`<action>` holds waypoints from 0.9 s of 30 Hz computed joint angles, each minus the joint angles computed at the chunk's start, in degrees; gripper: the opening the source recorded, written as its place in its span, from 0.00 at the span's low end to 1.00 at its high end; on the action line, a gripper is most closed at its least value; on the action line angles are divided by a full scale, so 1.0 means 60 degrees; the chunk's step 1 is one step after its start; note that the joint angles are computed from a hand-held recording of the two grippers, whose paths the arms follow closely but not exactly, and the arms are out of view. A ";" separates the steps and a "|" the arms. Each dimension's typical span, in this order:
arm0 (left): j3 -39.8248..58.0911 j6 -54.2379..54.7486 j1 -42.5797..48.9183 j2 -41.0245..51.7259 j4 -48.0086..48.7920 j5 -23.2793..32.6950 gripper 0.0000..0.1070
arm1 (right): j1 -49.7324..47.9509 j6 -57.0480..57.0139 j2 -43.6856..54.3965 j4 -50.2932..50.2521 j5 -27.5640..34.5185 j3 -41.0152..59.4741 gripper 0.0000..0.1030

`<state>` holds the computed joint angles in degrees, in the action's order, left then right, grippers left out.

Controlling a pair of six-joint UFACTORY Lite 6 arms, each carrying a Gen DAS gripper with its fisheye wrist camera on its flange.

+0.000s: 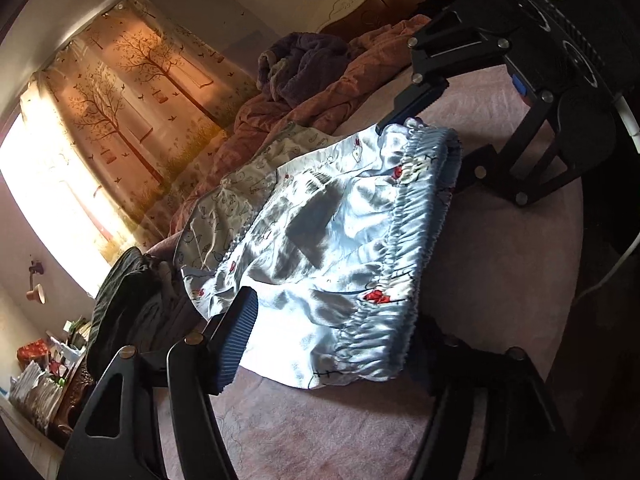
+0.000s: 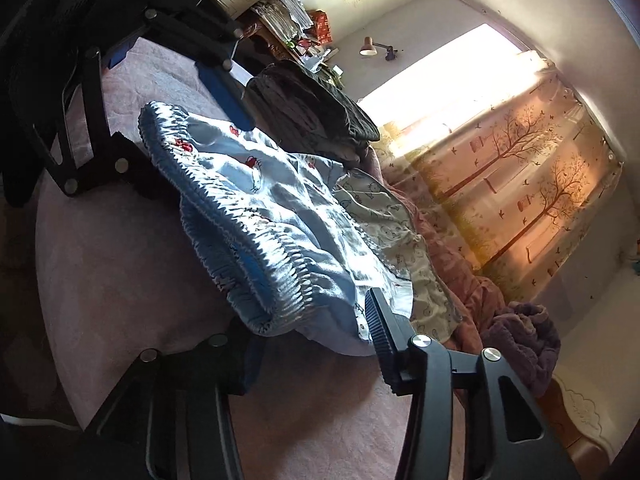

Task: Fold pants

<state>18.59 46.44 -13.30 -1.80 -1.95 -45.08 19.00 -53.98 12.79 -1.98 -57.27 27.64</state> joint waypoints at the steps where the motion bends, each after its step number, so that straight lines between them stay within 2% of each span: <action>1: 0.0062 0.0018 0.0079 0.0017 0.0036 0.0108 0.64 | 0.0061 -0.0053 0.0034 0.0059 -0.0022 -0.0042 0.41; 5: 0.0178 -0.0081 0.0497 -0.0095 0.0491 0.0565 0.65 | 0.0111 -0.0136 0.0285 0.0221 -0.0267 0.0005 0.39; 9: 0.0022 -0.0139 0.0861 -0.0532 0.1011 0.0828 0.66 | -0.0293 0.0808 0.0030 -0.0425 0.0964 0.0401 0.37; 11: 0.0131 0.0035 0.0880 -0.0510 0.1029 0.1064 0.66 | -0.0444 0.1088 0.0034 -0.0685 0.1157 0.0490 0.37; 14: -0.0058 0.0823 0.1113 -0.0722 0.1377 0.0916 0.66 | -0.0391 0.0932 0.0037 -0.0570 0.0950 0.0410 0.37; 18: 0.0405 0.0465 0.1657 -0.0554 0.2491 0.1598 0.66 | -0.0396 0.0849 0.0094 -0.0657 0.0559 0.0270 0.37; 22: 0.0759 0.0765 0.1593 -0.0075 0.2623 0.1540 0.65 | -0.0234 0.0541 0.0187 -0.0444 0.0447 0.0263 0.37; 23: 0.0842 0.0700 0.1525 0.0099 0.2551 0.1416 0.63 | -0.0218 0.0518 0.0207 -0.0424 0.0462 0.0287 0.37; 25: 0.1033 0.0359 0.1456 0.0436 0.2711 0.1365 0.52 | -0.0177 0.0486 0.0245 -0.0375 0.0460 0.0329 0.37; 27: 0.1217 -0.0353 0.1416 0.0651 0.3146 0.1648 0.24 | -0.0130 0.0467 0.0304 -0.0363 0.0555 0.0428 0.37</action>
